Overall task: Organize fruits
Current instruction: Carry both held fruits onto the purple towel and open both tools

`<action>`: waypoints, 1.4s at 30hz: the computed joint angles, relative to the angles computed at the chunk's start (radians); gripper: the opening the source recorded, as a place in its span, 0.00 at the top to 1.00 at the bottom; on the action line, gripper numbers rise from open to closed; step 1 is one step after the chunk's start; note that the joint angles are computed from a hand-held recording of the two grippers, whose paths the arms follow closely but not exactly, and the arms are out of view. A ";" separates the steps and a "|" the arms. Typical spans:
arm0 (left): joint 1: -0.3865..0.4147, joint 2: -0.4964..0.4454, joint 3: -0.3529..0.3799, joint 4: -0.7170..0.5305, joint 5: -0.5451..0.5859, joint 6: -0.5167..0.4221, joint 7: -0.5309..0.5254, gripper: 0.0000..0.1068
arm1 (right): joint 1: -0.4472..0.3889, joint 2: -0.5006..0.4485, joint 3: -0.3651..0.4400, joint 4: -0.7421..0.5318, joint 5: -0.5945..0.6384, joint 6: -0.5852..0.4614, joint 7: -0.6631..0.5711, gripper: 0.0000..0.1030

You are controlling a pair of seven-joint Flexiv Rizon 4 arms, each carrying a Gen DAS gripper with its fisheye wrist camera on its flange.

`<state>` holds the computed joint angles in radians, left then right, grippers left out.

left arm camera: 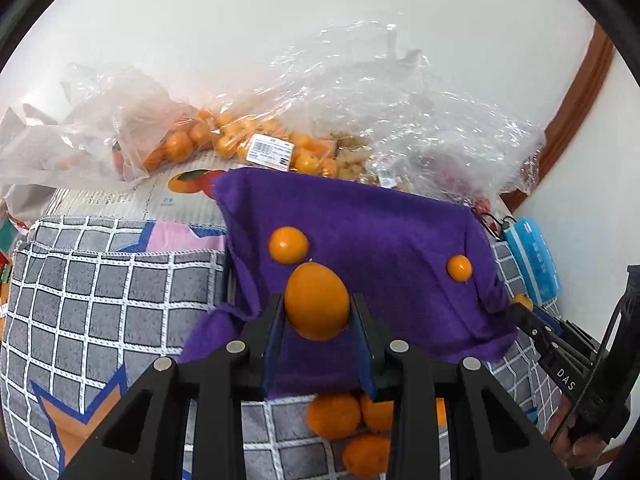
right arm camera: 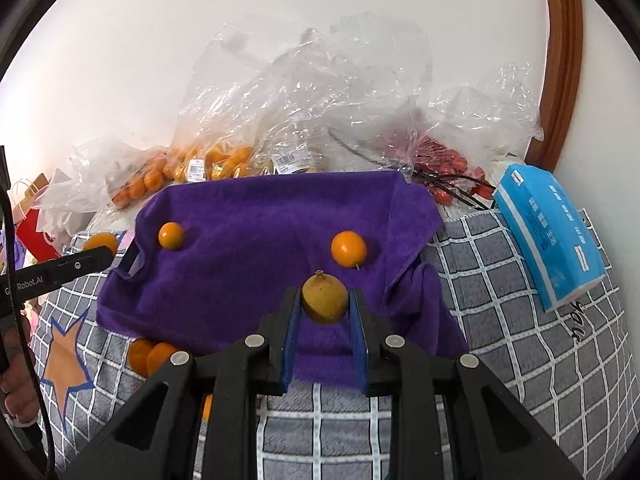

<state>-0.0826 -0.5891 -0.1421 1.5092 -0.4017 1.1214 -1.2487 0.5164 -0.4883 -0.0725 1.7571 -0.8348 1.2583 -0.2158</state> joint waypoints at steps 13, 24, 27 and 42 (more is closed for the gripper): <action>0.027 -0.061 -0.024 -0.046 -0.041 -0.047 0.007 0.71 | -0.011 -0.097 0.027 -0.090 0.137 -0.022 -0.143 0.77; -0.019 -0.117 0.020 -0.127 0.033 -0.091 -0.046 0.71 | -0.004 -0.134 0.013 -0.114 0.203 -0.033 -0.190 0.77; -0.024 -0.127 0.026 -0.145 0.051 -0.110 -0.055 0.71 | -0.005 -0.141 0.017 -0.119 0.220 -0.038 -0.203 0.77; -0.030 -0.146 0.039 -0.167 0.095 -0.160 -0.084 0.71 | 0.025 -0.129 -0.002 -0.108 0.219 -0.054 -0.208 0.63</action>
